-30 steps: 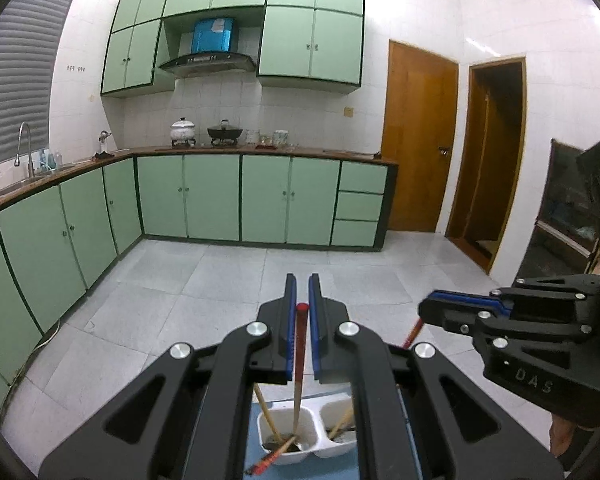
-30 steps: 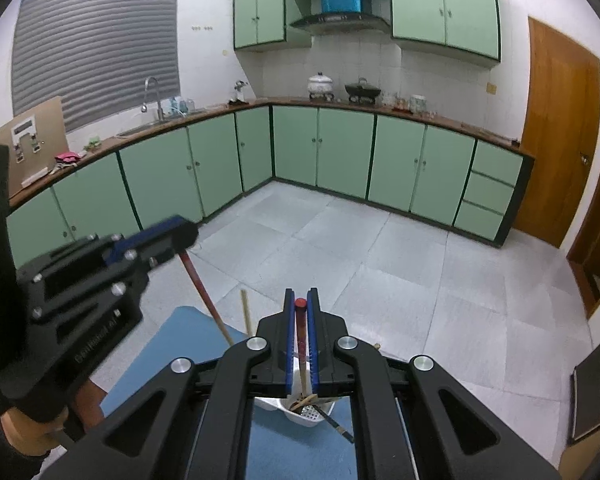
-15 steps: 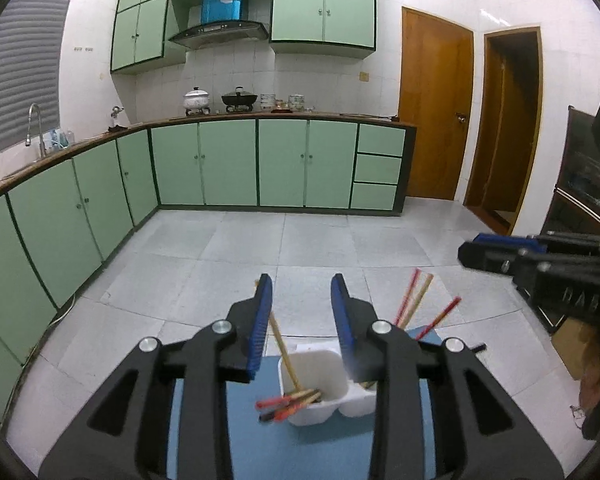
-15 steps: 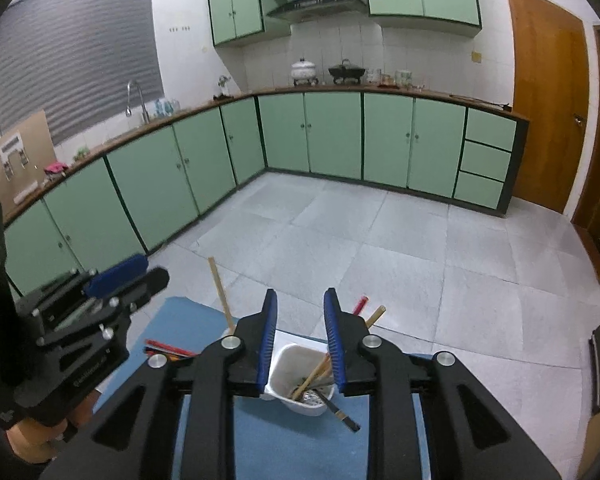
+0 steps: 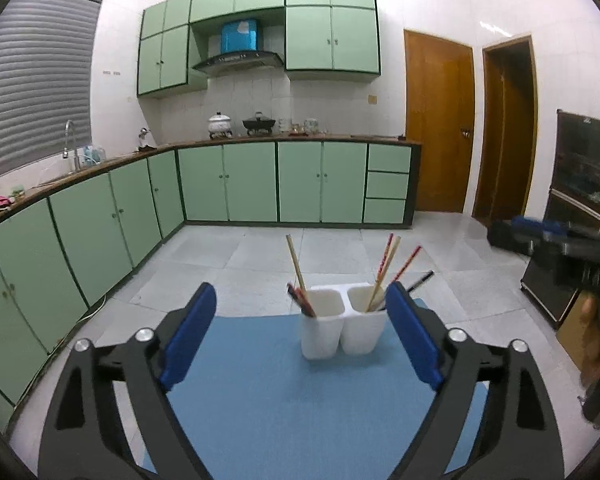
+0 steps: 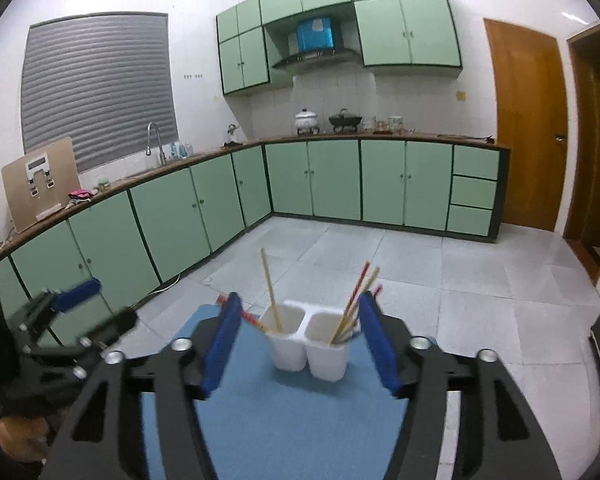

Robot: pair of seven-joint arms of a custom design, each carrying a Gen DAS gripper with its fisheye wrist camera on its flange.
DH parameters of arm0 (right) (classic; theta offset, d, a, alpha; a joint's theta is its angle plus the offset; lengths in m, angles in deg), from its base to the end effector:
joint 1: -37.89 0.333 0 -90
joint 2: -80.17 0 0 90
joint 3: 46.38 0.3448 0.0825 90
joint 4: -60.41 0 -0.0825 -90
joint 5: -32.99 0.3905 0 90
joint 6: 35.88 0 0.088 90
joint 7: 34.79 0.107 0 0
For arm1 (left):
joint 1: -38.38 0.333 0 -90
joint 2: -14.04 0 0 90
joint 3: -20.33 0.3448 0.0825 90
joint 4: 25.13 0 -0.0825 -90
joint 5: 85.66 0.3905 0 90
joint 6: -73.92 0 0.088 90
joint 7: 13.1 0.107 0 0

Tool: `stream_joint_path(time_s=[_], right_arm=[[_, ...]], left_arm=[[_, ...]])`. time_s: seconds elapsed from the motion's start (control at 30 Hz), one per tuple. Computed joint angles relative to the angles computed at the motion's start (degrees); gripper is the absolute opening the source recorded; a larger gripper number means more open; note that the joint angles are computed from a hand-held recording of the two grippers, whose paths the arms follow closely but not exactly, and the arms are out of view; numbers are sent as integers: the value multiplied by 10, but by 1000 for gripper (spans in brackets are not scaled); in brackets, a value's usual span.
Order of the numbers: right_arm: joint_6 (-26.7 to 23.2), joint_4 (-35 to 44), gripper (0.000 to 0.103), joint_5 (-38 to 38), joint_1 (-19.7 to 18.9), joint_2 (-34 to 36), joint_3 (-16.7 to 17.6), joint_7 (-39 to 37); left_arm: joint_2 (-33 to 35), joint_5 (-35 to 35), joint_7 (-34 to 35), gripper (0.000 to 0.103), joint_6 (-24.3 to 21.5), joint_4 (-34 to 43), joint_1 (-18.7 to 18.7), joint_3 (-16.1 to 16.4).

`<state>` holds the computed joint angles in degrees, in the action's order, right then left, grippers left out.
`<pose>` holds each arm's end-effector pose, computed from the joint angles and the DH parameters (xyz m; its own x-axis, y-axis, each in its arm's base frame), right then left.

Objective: Organize utensils

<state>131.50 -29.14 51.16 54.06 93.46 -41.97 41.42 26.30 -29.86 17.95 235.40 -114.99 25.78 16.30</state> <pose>0.6574 0.2181 0.6737 0.3779 -0.9194 -0.1089 -0.4259 -0.0682 -0.9022 0.6465 -0.2297 0.6520 -0.0128 -0.9998 -0.0133 -0.3769 0.0171 -0.9261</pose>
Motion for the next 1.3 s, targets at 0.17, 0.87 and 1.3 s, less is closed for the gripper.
stream_joint_path(time_s=[0.17, 0.87, 1.3], right_arm=[[82, -171, 75, -32, 24, -102, -7, 52], [126, -478, 97, -217, -163, -421, 220, 341], [91, -511, 97, -175, -136, -480, 213, 345]], left_arm=[[-104, 66, -84, 89, -14, -118, 6, -15], [-442, -106, -41, 97, -76, -424, 73, -132], [-516, -180, -7, 98, -124, -464, 72, -164]])
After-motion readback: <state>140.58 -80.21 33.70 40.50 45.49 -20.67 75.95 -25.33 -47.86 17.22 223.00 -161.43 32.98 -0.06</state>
